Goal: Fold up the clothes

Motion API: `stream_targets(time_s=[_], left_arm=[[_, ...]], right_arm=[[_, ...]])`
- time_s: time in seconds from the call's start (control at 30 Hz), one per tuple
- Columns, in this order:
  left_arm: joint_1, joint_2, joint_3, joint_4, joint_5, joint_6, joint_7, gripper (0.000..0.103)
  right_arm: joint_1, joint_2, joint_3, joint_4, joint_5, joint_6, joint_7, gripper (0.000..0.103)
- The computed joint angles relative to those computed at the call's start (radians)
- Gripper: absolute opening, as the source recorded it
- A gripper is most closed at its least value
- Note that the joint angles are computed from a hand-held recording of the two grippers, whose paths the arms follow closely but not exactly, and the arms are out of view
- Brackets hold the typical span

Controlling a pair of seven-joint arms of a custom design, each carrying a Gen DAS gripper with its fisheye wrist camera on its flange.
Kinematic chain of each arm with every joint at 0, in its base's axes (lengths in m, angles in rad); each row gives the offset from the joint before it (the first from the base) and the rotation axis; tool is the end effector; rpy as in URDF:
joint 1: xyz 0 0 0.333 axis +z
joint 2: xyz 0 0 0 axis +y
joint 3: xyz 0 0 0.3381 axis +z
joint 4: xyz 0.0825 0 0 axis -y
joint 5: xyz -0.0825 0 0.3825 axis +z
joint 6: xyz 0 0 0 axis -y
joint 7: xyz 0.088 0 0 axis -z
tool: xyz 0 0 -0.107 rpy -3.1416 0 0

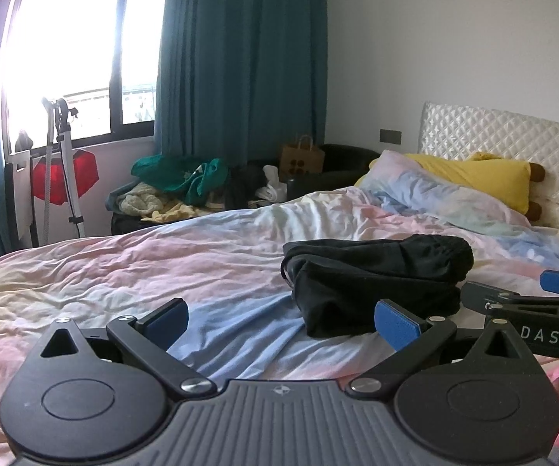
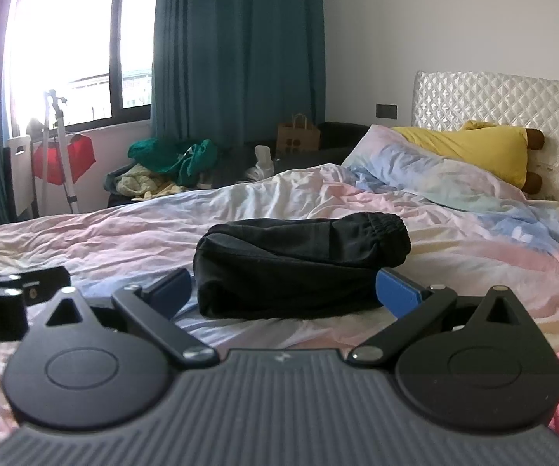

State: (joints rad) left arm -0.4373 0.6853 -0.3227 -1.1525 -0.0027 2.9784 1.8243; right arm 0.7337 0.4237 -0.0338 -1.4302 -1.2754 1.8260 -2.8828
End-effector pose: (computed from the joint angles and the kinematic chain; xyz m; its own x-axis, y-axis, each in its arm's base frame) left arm 0.6453 -0.4695 0.5722 -0.7093 -0.7043 -0.0290 -0.2527 0.2924 -0.9223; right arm 0.5869 0.3988 0.5268 -0.6495 -0.7593 -0.0400 -0.2250 0.2421 -0.9438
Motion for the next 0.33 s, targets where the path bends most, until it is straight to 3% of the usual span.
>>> stream_targets(time_s=[0.33], left_arm=[[0.003, -0.002, -0.003, -0.008, -0.002, 0.007, -0.012, 0.103]], right_arm=[[-0.003, -0.006, -0.002, -0.008, 0.006, 0.010, 0.008, 0.103]])
